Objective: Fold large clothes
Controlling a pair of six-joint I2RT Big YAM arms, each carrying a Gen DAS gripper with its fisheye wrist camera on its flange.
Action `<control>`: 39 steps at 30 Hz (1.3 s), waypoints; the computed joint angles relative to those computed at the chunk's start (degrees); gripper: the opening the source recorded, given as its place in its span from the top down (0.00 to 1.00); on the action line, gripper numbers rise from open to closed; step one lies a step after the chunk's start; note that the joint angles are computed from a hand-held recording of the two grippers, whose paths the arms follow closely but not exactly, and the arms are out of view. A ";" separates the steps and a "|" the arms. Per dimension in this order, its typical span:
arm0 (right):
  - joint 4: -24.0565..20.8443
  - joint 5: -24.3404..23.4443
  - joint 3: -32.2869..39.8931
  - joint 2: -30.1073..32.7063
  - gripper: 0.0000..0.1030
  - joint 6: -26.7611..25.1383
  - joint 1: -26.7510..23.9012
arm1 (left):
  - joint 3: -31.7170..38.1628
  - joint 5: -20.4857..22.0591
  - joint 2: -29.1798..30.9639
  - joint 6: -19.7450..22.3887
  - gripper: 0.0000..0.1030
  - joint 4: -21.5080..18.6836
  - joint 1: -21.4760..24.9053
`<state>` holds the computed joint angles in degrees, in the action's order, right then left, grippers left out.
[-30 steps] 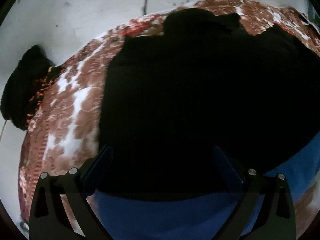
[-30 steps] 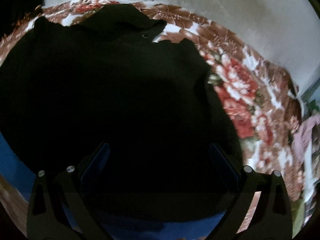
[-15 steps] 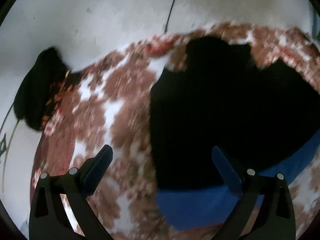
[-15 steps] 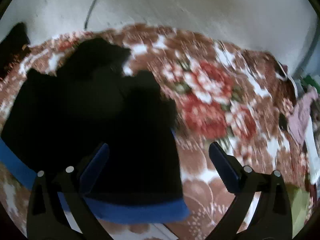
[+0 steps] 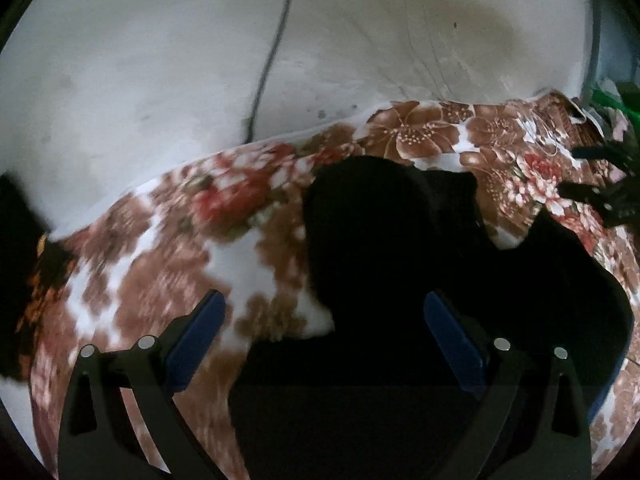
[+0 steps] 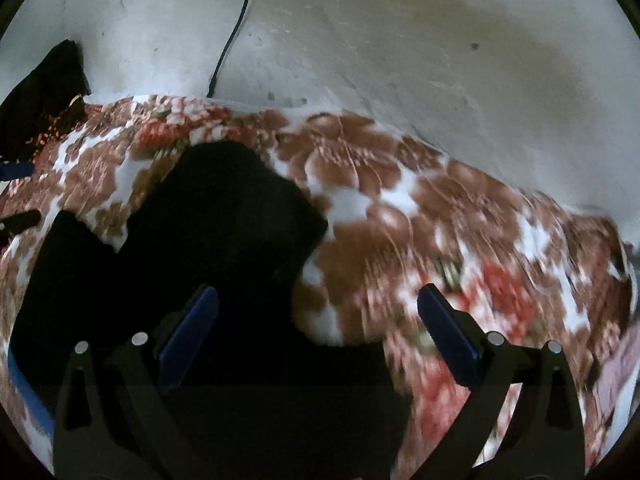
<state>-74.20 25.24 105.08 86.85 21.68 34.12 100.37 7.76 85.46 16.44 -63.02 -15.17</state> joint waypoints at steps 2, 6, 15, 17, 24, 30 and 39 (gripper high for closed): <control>1.75 -2.69 3.08 3.51 0.05 -2.85 -2.49 | 5.64 1.96 5.87 1.81 0.05 -0.74 0.03; 2.61 -9.48 11.74 12.30 0.05 -8.15 -7.19 | 18.75 7.66 17.70 2.12 0.06 -5.45 0.86; -0.99 -14.53 22.37 25.59 0.05 -12.36 -10.52 | 37.01 5.16 34.82 10.50 0.13 -12.34 0.34; -0.37 -15.32 21.74 26.15 0.05 -13.64 -10.37 | 39.55 5.75 36.89 12.44 0.17 -13.71 0.23; 0.59 -21.42 20.54 26.73 0.64 -17.00 -10.66 | 42.78 7.97 40.04 19.08 0.58 -19.40 -1.80; 3.01 -22.52 15.84 22.69 0.90 -17.52 -10.80 | 40.32 8.53 37.03 16.42 0.90 -17.73 -1.77; 5.13 -21.15 10.27 12.47 0.91 -15.33 -7.66 | 31.36 9.94 23.80 16.67 0.91 -15.13 -1.97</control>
